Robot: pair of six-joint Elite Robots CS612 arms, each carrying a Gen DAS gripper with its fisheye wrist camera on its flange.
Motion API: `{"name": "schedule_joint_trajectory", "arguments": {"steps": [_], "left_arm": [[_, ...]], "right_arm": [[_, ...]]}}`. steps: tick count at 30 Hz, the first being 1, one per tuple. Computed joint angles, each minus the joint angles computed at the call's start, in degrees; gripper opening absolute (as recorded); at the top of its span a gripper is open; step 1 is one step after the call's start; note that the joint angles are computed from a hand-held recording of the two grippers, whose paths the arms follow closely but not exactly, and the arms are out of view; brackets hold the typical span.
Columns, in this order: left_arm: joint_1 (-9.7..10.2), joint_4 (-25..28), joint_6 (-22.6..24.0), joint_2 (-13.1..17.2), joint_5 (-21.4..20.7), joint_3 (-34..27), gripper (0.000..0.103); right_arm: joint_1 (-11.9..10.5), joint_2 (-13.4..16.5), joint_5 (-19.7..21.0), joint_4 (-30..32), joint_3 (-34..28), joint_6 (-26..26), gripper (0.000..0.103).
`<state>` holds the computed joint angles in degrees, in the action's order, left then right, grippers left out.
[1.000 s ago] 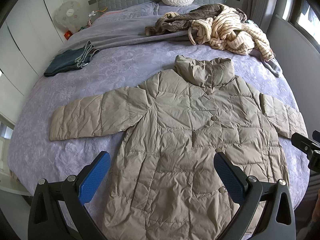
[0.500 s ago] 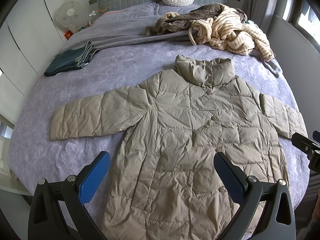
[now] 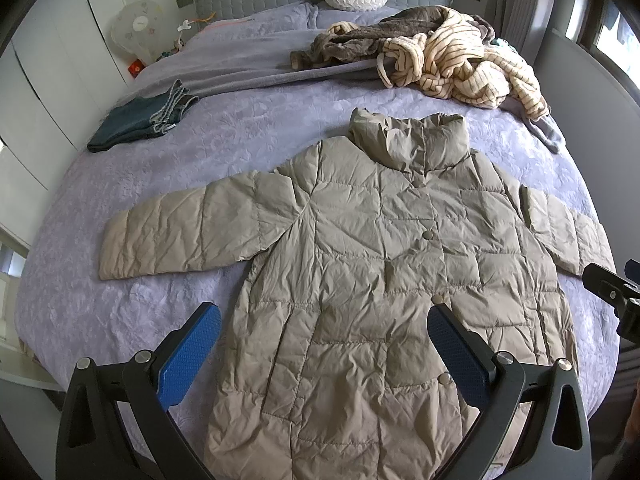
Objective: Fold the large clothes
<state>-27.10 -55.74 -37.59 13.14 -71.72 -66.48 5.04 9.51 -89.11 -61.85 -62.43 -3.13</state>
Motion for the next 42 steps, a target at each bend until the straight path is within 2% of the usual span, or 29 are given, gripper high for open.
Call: {"name": "schedule_joint_trajectory", "arguments": {"steps": [30,35,38,42], "left_arm": [[-0.05,0.4,-0.8,-0.1,-0.8,-0.1,0.103],[0.34,1.7,-2.9,0.8,-2.2,-1.7,0.103],[0.94,2.0,-3.8,2.0,-4.0,-3.7,0.103],[2.15,1.8,-5.8,4.0,-6.2,-6.6,0.103]], "right_arm": [[0.4,0.0,-0.3,-0.5,0.8,0.1,0.103],[0.4,0.2,2.9,-0.4,0.9,0.6,0.103],[1.0,0.6,3.8,-1.2,1.5,1.0,0.103],[1.8,0.9,7.1,-2.0,3.5,2.5,0.103]]}}
